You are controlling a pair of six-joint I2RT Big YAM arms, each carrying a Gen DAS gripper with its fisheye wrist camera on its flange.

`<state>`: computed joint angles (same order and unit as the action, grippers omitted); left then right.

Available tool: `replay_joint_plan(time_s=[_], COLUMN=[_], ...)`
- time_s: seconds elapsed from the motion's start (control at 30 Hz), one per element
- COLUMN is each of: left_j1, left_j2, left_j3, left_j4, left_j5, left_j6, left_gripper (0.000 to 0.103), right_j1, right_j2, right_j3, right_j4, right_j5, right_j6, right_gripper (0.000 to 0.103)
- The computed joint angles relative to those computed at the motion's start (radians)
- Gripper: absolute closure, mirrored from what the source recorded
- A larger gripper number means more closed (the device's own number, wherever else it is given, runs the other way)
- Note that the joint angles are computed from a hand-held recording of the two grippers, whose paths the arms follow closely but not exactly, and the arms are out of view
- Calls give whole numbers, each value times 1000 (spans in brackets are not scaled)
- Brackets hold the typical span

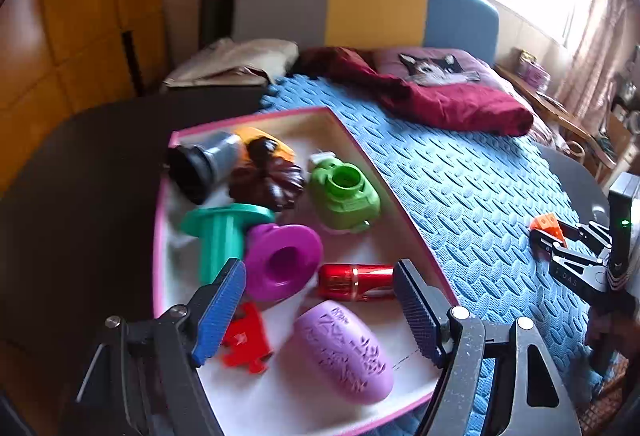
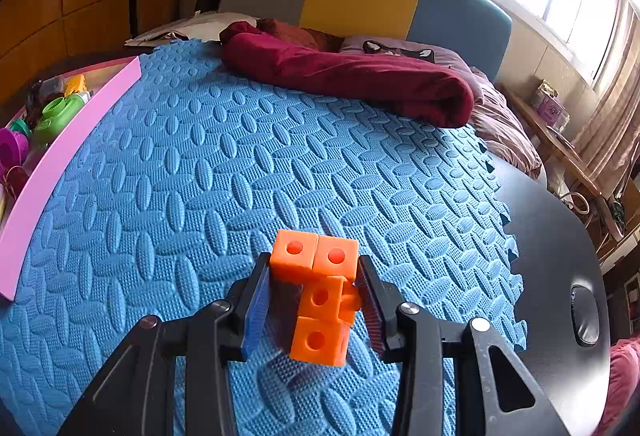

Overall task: Organize rigid objects
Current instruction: 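Carry the red cylinder into the tray and open the left gripper, then carry the orange blocks into the tray and open the right gripper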

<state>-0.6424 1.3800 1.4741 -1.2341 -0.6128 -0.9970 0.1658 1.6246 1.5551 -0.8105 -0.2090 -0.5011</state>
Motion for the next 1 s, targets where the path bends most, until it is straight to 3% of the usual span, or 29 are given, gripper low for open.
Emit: replay_joint_plan(time_s=[0.37, 0.67, 1.0], left_j1=[-72, -89, -100], left_j2=[-57, -109, -155], left_j3=[-5, -53, -107], left_j4=[-134, -175, -208], left_j5=[-126, -146, -157], left_j6=[-135, -223, -307], left_gripper=[26, 26, 26], right_j1=[-8, -7, 11], right_j2=[17, 34, 17], right_j3=[29, 68, 60], right_j4=[-44, -112, -131], right_j5=[-15, 0, 53], right_j6=[29, 102, 226], right_gripper=[62, 62, 62])
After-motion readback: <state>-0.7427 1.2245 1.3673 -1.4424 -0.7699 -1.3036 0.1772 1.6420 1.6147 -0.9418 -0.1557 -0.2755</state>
